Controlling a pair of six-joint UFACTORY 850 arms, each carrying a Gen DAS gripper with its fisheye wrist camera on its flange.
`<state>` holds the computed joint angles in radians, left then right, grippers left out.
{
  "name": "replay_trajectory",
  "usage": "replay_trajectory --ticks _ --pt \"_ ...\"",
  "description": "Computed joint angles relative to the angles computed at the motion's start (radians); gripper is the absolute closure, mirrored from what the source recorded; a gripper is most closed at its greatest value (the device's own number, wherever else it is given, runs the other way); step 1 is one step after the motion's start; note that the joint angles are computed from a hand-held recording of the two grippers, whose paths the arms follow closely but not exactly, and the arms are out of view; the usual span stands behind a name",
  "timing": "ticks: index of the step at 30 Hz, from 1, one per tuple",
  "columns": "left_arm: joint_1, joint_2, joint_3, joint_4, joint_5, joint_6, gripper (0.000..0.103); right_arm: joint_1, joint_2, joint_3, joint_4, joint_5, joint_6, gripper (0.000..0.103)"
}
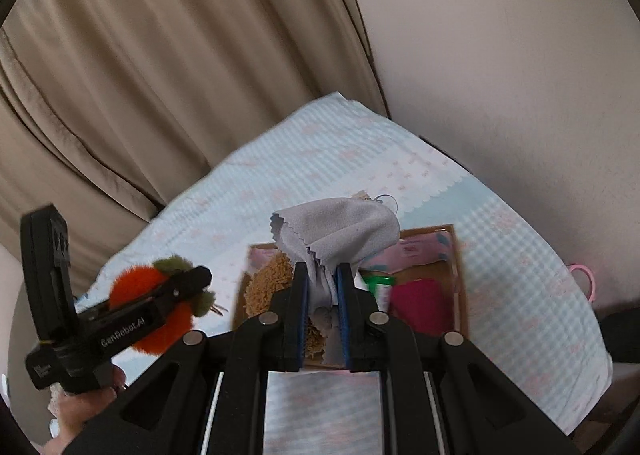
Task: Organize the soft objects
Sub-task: 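Carry the pom-pom and the cloth with plush over the box and release both inside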
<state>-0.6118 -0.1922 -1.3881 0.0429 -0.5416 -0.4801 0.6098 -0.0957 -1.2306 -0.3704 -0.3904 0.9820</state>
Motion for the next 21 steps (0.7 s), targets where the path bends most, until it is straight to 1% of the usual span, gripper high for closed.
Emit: replay_trajectory --ticks 2,6,8,11,14,16,17,18,19,20,21 --pt "-0.003 -0.044 -0.024 0.005 -0.008 0.004 0.076 -0.033 -0.018 0.009 0.086 0.017 -0.104 0.091" --pt "-0.010 -0.141 -0.083 -0.014 -0.052 0.026 0.076 -0.082 -0.068 0.014 0.271 0.032 -0.326 0.091" --pt "-0.011 -0.170 -0.095 -0.017 -0.070 0.039 0.076 -0.096 -0.093 0.009 0.339 0.026 -0.399 0.091" --pt "-0.015 -0.204 -0.110 -0.004 -0.096 0.059 0.076 -0.123 -0.128 0.007 0.491 0.021 -0.542 0.091" --pt "-0.018 -0.222 -0.122 0.017 -0.126 0.055 0.076 -0.139 -0.157 -0.009 0.574 -0.002 -0.616 0.091" --pt "-0.017 -0.235 -0.139 0.034 -0.163 0.031 0.061 -0.143 -0.175 -0.030 0.571 -0.031 -0.610 0.090" --pt "-0.016 -0.239 -0.145 0.032 -0.176 0.027 0.032 -0.145 -0.186 -0.043 0.574 -0.051 -0.613 0.087" --pt "-0.015 -0.238 -0.144 0.029 -0.180 0.028 0.000 -0.146 -0.194 -0.054 0.588 -0.071 -0.625 0.084" --pt "-0.015 -0.230 -0.136 0.038 -0.173 0.019 0.000 -0.150 -0.202 -0.063 0.610 -0.086 -0.643 0.069" --pt "-0.016 -0.223 -0.130 0.050 -0.172 0.010 0.000 -0.153 -0.208 -0.070 0.627 -0.094 -0.658 0.041" --pt "-0.015 -0.219 -0.127 0.054 -0.176 0.007 0.000 -0.154 -0.211 -0.073 0.633 -0.096 -0.663 0.026"
